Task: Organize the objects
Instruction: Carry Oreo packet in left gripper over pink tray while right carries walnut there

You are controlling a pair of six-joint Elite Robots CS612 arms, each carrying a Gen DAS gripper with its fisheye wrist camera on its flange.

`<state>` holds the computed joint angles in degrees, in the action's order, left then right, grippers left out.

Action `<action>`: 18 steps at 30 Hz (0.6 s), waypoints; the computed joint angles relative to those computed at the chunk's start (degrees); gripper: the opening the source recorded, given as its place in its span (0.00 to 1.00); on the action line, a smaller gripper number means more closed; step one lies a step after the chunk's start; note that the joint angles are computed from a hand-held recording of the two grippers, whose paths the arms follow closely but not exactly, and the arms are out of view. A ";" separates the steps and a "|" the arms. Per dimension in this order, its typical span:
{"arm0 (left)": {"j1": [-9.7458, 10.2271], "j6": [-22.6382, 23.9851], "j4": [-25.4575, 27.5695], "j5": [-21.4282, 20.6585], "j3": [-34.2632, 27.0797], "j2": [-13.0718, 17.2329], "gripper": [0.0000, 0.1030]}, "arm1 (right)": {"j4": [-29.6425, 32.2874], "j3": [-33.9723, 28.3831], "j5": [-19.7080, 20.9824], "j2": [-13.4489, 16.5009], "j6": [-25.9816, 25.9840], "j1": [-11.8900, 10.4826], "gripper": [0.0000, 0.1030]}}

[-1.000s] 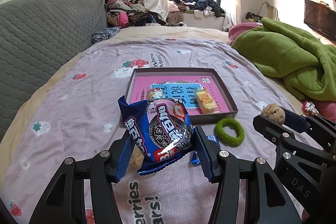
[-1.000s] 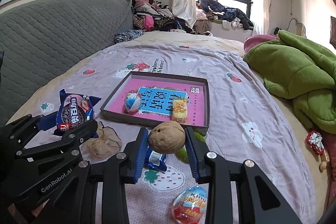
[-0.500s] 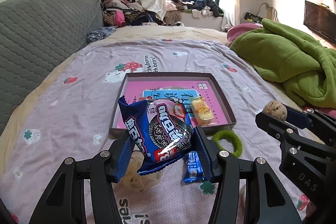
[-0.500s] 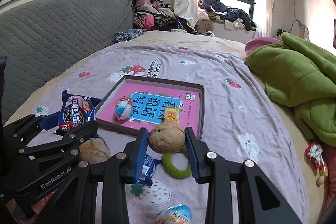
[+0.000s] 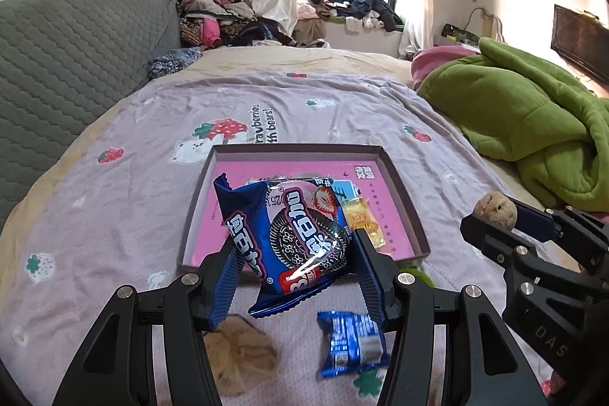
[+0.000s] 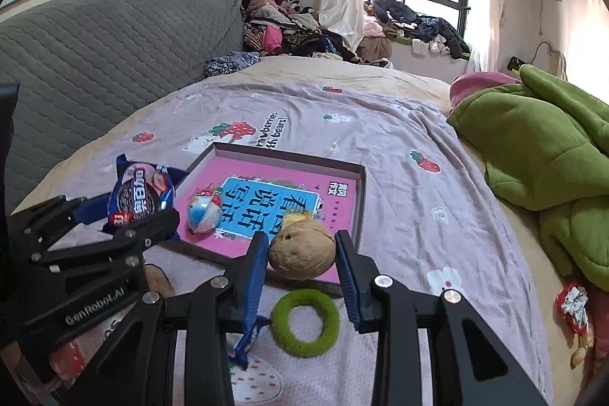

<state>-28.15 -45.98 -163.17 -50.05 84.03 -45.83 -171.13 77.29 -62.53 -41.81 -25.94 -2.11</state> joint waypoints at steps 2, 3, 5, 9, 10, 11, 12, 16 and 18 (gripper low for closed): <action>0.36 0.49 -0.22 -0.48 -0.84 0.56 0.56 | -0.01 -0.95 -0.56 0.65 0.02 0.11 0.35; 0.49 0.81 -0.35 -0.76 -1.16 0.79 0.56 | 0.29 -1.54 -0.58 1.02 0.11 0.12 0.35; 0.84 1.75 -1.05 -1.41 -1.81 1.36 0.56 | 1.35 -2.79 -0.42 1.74 0.25 0.12 0.35; 1.53 2.22 -0.22 -1.67 -3.38 2.49 0.56 | 2.13 -5.05 -1.55 3.26 -0.43 0.44 0.35; 1.71 2.23 -0.03 -2.06 -3.68 2.74 0.56 | 2.60 -5.73 -2.07 3.68 -0.81 0.60 0.35; 1.90 2.34 0.13 -2.46 -4.05 3.05 0.56 | 3.31 -6.40 -2.30 4.05 -1.31 0.72 0.35; 2.10 2.40 0.60 -2.73 -4.49 3.37 0.56 | 3.68 -6.91 -2.67 4.38 -1.50 0.87 0.35; 2.79 3.51 1.96 -3.38 -6.51 4.99 0.56 | 6.80 -9.51 -3.07 5.96 -2.48 1.28 0.35; 3.30 3.76 2.37 -5.04 -7.44 5.73 0.56 | 9.24 -11.15 -2.56 6.86 -2.07 1.30 0.35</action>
<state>-24.85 -42.22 -160.79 -55.09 76.59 -40.11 -161.88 66.15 -65.08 -34.95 -28.01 -0.81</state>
